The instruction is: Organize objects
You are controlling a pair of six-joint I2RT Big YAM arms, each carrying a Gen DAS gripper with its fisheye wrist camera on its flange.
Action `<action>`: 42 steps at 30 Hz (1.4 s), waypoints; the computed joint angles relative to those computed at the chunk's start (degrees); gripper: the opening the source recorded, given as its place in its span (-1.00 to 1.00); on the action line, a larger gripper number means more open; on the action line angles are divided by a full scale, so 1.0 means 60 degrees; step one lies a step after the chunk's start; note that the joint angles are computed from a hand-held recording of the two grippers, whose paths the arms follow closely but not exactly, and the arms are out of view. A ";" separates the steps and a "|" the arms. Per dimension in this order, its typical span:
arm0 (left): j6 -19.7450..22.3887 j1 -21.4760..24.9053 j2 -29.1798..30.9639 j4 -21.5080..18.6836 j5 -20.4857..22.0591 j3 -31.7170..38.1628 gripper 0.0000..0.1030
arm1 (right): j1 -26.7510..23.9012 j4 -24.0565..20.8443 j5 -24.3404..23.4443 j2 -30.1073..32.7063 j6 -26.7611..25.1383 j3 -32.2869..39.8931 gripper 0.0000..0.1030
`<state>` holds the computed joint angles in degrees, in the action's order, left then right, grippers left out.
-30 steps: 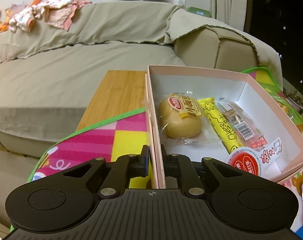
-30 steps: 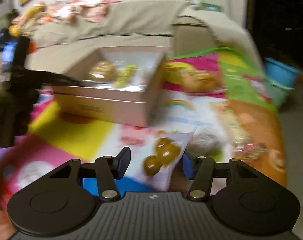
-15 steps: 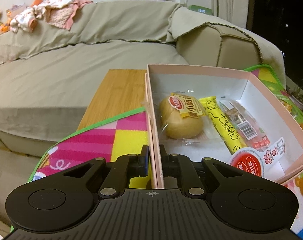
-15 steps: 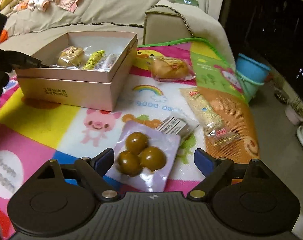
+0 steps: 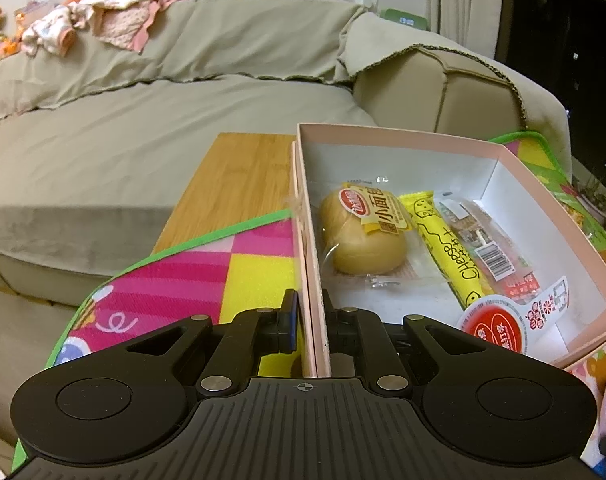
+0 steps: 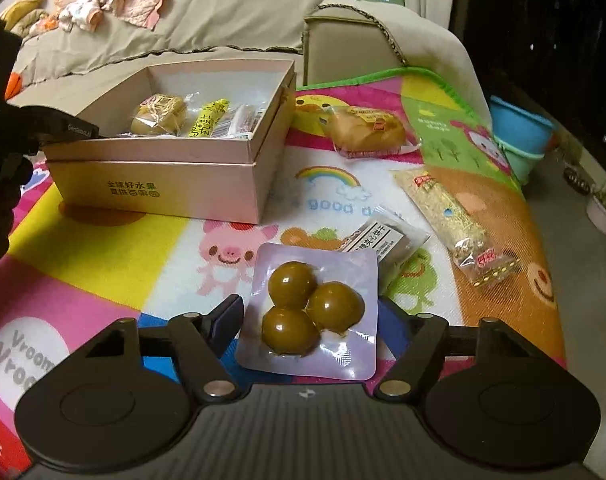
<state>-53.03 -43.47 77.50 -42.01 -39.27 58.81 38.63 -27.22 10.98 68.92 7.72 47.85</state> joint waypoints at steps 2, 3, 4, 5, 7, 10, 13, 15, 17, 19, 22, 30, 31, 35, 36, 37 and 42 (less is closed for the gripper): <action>0.0010 0.0003 -0.0002 0.0003 -0.0003 -0.0003 -0.78 | 0.0017 0.0003 0.0084 -0.0054 -0.0067 -0.0021 0.15; -0.0002 0.0003 0.0004 -0.0008 -0.0001 0.0002 -0.78 | -0.0030 -0.0061 0.0011 -0.0104 -0.0158 0.0004 0.15; -0.0007 0.0003 0.0007 -0.0004 -0.0004 0.0001 -0.78 | -0.0098 -0.0173 -0.0176 -0.0159 -0.0223 0.0040 0.14; -0.0003 0.0004 0.0003 0.0003 -0.0002 -0.0004 -0.78 | -0.0150 -0.0261 -0.0319 -0.0228 -0.0237 0.0054 0.14; -0.0007 0.0007 0.0005 0.0017 0.0003 -0.0007 -0.78 | -0.0232 -0.0465 -0.0499 -0.0321 -0.0343 0.0097 0.13; 0.0002 0.0007 0.0002 0.0022 0.0008 -0.0012 -0.78 | -0.0462 -0.0818 -0.0949 -0.0489 -0.0356 0.0237 0.12; -0.0011 0.0005 0.0007 0.0030 0.0014 -0.0009 -0.78 | -0.0716 -0.0932 -0.1351 -0.0726 -0.0409 0.0499 -0.48; -0.0015 0.0006 0.0016 0.0045 0.0029 -0.0002 -0.78 | -0.0876 -0.0971 -0.1682 -0.0815 -0.0470 0.0850 -0.50; -0.0016 0.0012 0.0022 0.0057 0.0060 0.0005 -0.78 | -0.0974 -0.0798 -0.1998 -0.0854 -0.0577 0.1212 -0.50; -0.0019 0.0022 0.0011 0.0066 0.0089 -0.0004 -0.78 | -0.0895 -0.0669 -0.1914 -0.0782 -0.1006 0.1588 -0.50; -0.0007 0.0030 -0.0014 0.0109 0.0111 -0.0040 -0.78 | -0.0548 -0.0180 -0.0890 -0.0717 -0.1876 0.1684 -0.42; -0.0004 0.0042 -0.0022 0.0121 0.0127 -0.0068 -0.78 | -0.0407 -0.0591 -0.0463 -0.0341 -0.1760 0.0878 0.53; -0.0005 0.0045 -0.0025 0.0128 0.0130 -0.0071 -0.78 | -0.0422 -0.0667 -0.0462 -0.0194 -0.1553 0.0801 0.54; -0.0006 0.0048 -0.0024 0.0117 0.0130 -0.0068 -0.78 | -0.0499 -0.0700 -0.0478 0.0326 -0.0707 0.0678 0.54; -0.0012 0.0047 -0.0023 0.0124 0.0127 -0.0071 -0.78 | -0.0510 -0.0650 -0.0517 0.0391 -0.0630 0.0674 0.54; -0.0015 0.0045 -0.0026 0.0121 0.0125 -0.0073 -0.78 | -0.0479 -0.0567 -0.0488 0.0416 -0.0605 0.0656 0.54; -0.0011 0.0049 -0.0032 0.0139 0.0128 -0.0091 -0.78 | -0.0092 0.0032 0.0156 0.0475 -0.1326 0.0532 0.56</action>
<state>-53.09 -43.18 77.31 -41.18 -38.51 58.27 38.08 -27.03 11.92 71.77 -0.24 51.04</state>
